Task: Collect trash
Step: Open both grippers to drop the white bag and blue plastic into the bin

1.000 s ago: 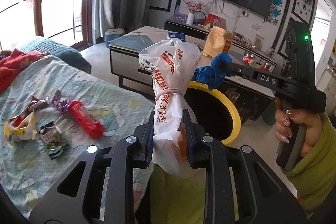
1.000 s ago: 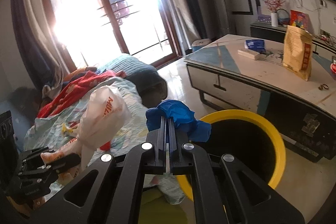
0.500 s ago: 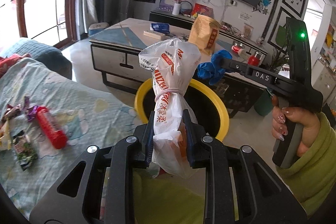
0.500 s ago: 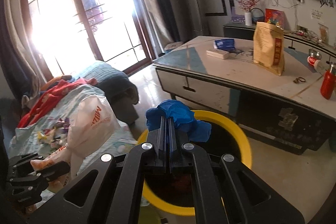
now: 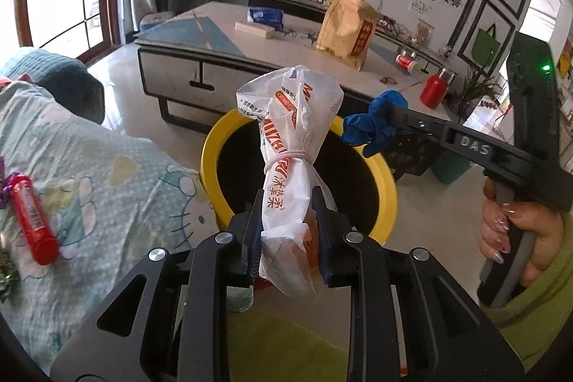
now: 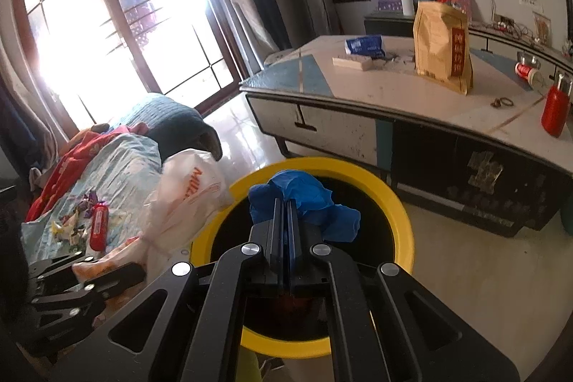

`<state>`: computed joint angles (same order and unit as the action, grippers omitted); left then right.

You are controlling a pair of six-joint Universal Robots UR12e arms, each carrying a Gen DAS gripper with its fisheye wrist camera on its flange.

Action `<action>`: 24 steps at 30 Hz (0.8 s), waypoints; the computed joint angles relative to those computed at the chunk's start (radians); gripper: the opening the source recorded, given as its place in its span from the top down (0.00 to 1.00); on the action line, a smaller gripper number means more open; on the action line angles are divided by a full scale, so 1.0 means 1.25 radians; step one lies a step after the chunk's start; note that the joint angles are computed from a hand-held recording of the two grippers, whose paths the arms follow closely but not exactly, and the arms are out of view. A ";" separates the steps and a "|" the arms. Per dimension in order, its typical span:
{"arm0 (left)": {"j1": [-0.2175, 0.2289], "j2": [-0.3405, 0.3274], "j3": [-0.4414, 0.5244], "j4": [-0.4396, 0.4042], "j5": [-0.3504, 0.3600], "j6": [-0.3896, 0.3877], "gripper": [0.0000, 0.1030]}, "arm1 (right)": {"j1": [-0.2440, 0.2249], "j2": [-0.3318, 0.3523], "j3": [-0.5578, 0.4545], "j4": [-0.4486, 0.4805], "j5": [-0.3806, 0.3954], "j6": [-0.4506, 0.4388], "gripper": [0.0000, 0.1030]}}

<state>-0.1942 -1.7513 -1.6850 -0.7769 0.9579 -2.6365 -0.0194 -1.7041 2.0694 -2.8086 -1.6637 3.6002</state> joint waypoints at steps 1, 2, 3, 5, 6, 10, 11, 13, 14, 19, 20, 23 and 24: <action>-0.001 -0.002 0.000 -0.002 0.004 0.001 0.82 | -0.004 0.000 0.002 0.003 0.011 0.002 0.98; -0.004 -0.005 0.001 -0.005 0.010 0.001 0.82 | -0.007 0.001 0.004 0.008 0.021 0.005 0.98; -0.007 -0.008 0.002 -0.006 0.017 0.002 0.82 | -0.009 0.001 0.005 0.011 0.027 0.007 0.98; -0.010 -0.012 0.003 -0.007 0.023 0.004 0.82 | -0.013 0.003 0.005 0.021 0.042 0.009 0.98; -0.011 -0.013 0.004 -0.009 0.024 0.003 0.82 | -0.015 0.003 0.006 0.023 0.047 0.007 0.98; -0.018 -0.021 0.010 -0.019 0.029 0.007 0.82 | -0.018 0.008 0.005 0.033 0.065 -0.002 0.98; -0.018 -0.022 0.011 -0.021 0.028 0.009 0.82 | -0.019 0.009 0.005 0.036 0.070 -0.002 0.98; -0.021 -0.025 0.014 -0.028 0.031 0.010 0.81 | -0.021 0.010 0.005 0.042 0.077 -0.002 0.98; -0.021 -0.027 0.017 -0.032 0.031 0.011 0.80 | -0.022 0.011 0.006 0.043 0.079 -0.002 0.97; -0.021 -0.035 0.023 -0.041 0.030 -0.003 0.75 | -0.026 0.013 0.007 0.048 0.083 0.001 0.91; -0.021 -0.036 0.023 -0.040 0.029 -0.006 0.74 | -0.026 0.013 0.007 0.048 0.081 0.004 0.88; -0.018 -0.036 0.023 -0.041 0.016 -0.011 0.73 | -0.029 0.011 0.009 0.048 0.078 0.009 0.81; -0.017 -0.035 0.022 -0.039 0.011 -0.010 0.71 | -0.029 0.010 0.009 0.048 0.076 0.011 0.78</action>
<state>-0.2159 -1.7945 -1.6580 -0.8257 0.9717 -2.6495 -0.0559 -1.6914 2.0812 -2.7484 -1.5688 3.6137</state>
